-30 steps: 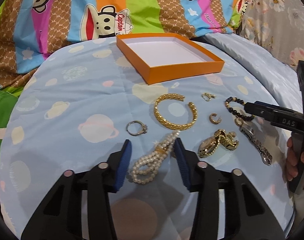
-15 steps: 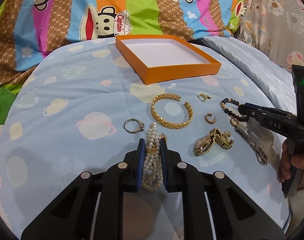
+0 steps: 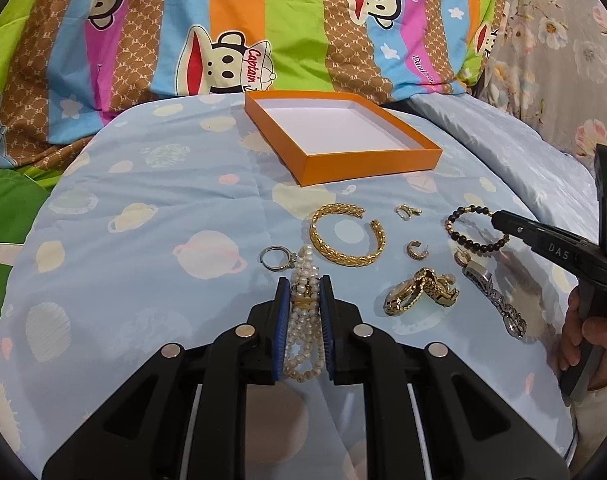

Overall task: Organize jewelry
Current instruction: 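Carry the pearl necklace and bead bracelet with both tools into the orange box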

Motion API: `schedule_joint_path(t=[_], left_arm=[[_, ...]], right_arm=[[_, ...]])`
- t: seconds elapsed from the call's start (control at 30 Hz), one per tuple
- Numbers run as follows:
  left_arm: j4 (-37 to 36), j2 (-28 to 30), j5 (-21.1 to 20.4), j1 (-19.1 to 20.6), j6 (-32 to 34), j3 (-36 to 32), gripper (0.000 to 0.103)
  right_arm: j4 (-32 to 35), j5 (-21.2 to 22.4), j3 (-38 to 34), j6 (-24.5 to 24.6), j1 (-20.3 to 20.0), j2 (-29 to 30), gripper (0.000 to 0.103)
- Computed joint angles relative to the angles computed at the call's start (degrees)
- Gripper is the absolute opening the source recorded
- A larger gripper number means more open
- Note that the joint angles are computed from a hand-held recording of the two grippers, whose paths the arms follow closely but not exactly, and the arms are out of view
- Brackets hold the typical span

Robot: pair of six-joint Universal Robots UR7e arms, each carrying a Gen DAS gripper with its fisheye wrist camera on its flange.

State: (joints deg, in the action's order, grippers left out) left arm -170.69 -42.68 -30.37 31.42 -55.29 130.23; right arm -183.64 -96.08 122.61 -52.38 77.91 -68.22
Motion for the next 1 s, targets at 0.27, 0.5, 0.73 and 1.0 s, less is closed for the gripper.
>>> schedule_joint_path(t=[0.27, 0.5, 0.73, 1.0], left_arm=[[5.8, -2.7, 2.2, -3.2, -6.1, 1.7, 0.014], [7.7, -5.6, 3.8, -3.9, -1.7, 0.2, 0.014], [-0.3, -3.8, 4.9, 1.6, 16.0, -8.5, 0.014], [-8.4, 2.3, 1.6, 11.1, 32.0, -23.6, 0.014]], right_arm=[[0.3, 1.8, 2.5, -1.6, 1.3, -5.3, 0.007], [4.1, 1.8, -0.1, -2.5, 4.4, -6.9, 0.007], [10.0, -0.6, -10.3, -0.2, 9.5, 0.2, 0.007], [17.3, -2.8, -24.5, 3.4, 13.9, 12.2, 0.008]])
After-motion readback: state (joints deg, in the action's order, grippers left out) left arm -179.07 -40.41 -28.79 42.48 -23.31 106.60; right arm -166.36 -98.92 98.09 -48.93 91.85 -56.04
